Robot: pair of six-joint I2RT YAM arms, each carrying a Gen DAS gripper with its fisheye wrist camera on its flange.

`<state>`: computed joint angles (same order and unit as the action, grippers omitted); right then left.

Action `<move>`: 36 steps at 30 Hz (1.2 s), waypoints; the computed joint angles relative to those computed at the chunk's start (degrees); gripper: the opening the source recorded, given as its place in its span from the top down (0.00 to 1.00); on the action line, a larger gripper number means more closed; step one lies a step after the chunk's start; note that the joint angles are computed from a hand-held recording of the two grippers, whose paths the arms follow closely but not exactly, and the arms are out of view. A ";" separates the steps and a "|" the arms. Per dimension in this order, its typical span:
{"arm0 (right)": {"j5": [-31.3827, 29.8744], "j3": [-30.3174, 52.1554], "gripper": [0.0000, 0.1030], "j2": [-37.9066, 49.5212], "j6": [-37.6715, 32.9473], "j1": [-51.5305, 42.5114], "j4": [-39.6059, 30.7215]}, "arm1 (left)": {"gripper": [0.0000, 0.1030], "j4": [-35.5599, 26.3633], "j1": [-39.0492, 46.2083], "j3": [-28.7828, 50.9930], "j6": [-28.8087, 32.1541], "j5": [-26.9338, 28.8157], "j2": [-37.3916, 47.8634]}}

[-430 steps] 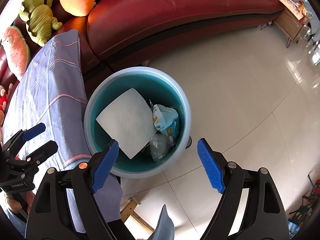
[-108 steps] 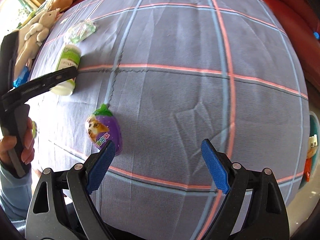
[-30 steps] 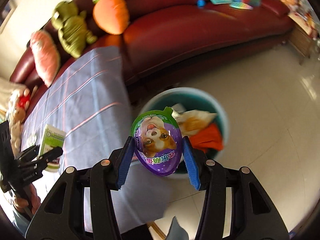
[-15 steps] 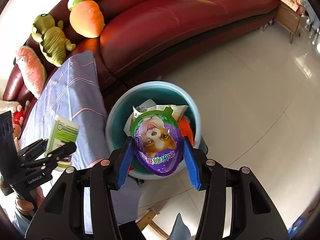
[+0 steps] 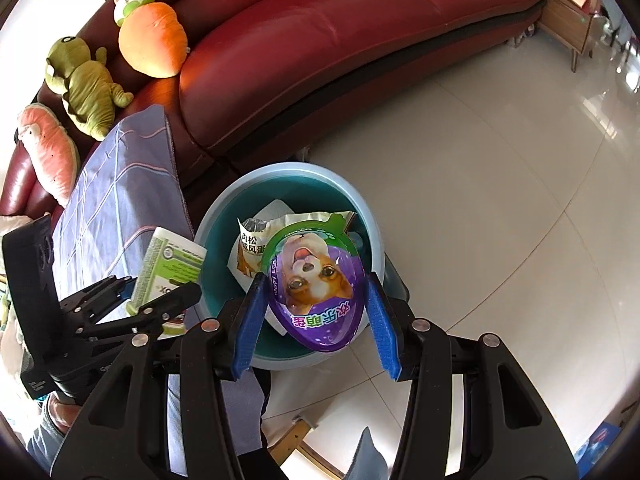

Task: Collect trash
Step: 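Carry the pill bottle and candy egg over the bin with both grippers, then open both grippers over the bin to drop the bottle and egg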

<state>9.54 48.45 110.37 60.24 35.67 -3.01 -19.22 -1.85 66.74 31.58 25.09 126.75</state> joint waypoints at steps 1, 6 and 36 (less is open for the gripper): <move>0.01 0.28 0.54 0.15 -0.12 -0.17 -0.19 | 0.42 -0.21 -0.13 0.51 -0.45 0.00 0.39; 0.40 1.27 0.54 0.70 0.21 0.09 -1.08 | 0.18 1.25 0.47 0.40 -2.03 0.44 0.04; -1.77 12.79 0.23 8.56 -0.71 2.49 -6.94 | 0.10 -2.09 12.87 -1.62 3.78 1.35 -4.70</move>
